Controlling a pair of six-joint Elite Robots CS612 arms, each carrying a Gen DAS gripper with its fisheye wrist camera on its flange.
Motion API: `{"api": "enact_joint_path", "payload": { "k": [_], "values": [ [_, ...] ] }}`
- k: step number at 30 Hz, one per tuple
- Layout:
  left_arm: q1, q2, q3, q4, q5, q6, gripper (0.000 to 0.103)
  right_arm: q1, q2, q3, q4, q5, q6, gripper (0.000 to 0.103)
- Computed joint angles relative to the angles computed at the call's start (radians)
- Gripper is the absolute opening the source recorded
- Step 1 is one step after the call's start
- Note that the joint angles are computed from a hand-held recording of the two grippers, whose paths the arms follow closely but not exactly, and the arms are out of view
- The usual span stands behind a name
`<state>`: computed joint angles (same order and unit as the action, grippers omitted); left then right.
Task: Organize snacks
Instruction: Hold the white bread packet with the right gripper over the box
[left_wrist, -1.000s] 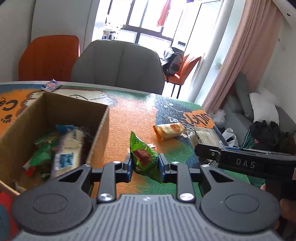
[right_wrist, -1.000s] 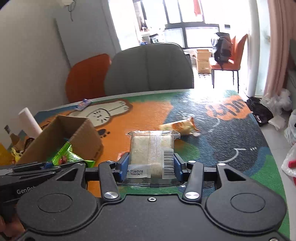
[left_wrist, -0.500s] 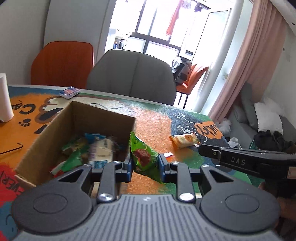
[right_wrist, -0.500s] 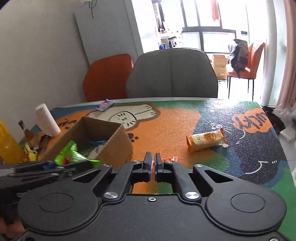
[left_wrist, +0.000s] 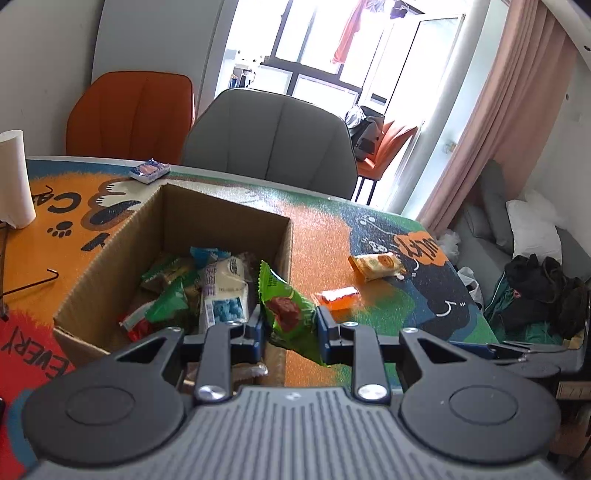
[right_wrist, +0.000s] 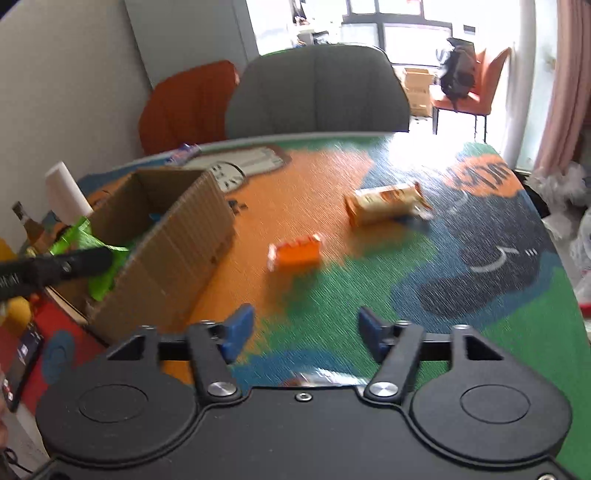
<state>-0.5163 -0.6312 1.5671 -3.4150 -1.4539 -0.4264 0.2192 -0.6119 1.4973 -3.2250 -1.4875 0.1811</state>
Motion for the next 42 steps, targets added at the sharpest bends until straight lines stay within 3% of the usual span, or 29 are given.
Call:
{"api": "enact_joint_path", "payload": {
  "k": [3, 12, 15, 17, 19, 42],
  "values": [
    [-0.004, 0.000, 0.005, -0.001, -0.004, 0.010, 0.027, -0.001, -0.003, 0.016, 0.012, -0.001, 0.007, 0.077],
    [-0.012, -0.002, 0.024, -0.017, -0.013, 0.030, 0.027, 0.009, 0.004, 0.032, 0.066, -0.016, 0.009, 0.077],
    [-0.012, -0.002, 0.029, -0.022, -0.015, 0.032, 0.027, 0.013, 0.010, 0.030, 0.084, -0.030, 0.010, 0.070],
    [-0.012, -0.002, 0.032, -0.028, -0.014, 0.031, 0.027, 0.016, 0.014, 0.026, 0.094, -0.047, 0.014, 0.052],
    [-0.012, -0.002, 0.035, -0.033, -0.011, 0.027, 0.027, 0.018, 0.015, 0.028, 0.080, -0.061, 0.000, 0.048],
    [-0.007, -0.020, 0.062, -0.106, 0.021, -0.008, 0.027, 0.016, -0.010, 0.014, -0.096, -0.011, -0.019, 0.045]
  ]
}}
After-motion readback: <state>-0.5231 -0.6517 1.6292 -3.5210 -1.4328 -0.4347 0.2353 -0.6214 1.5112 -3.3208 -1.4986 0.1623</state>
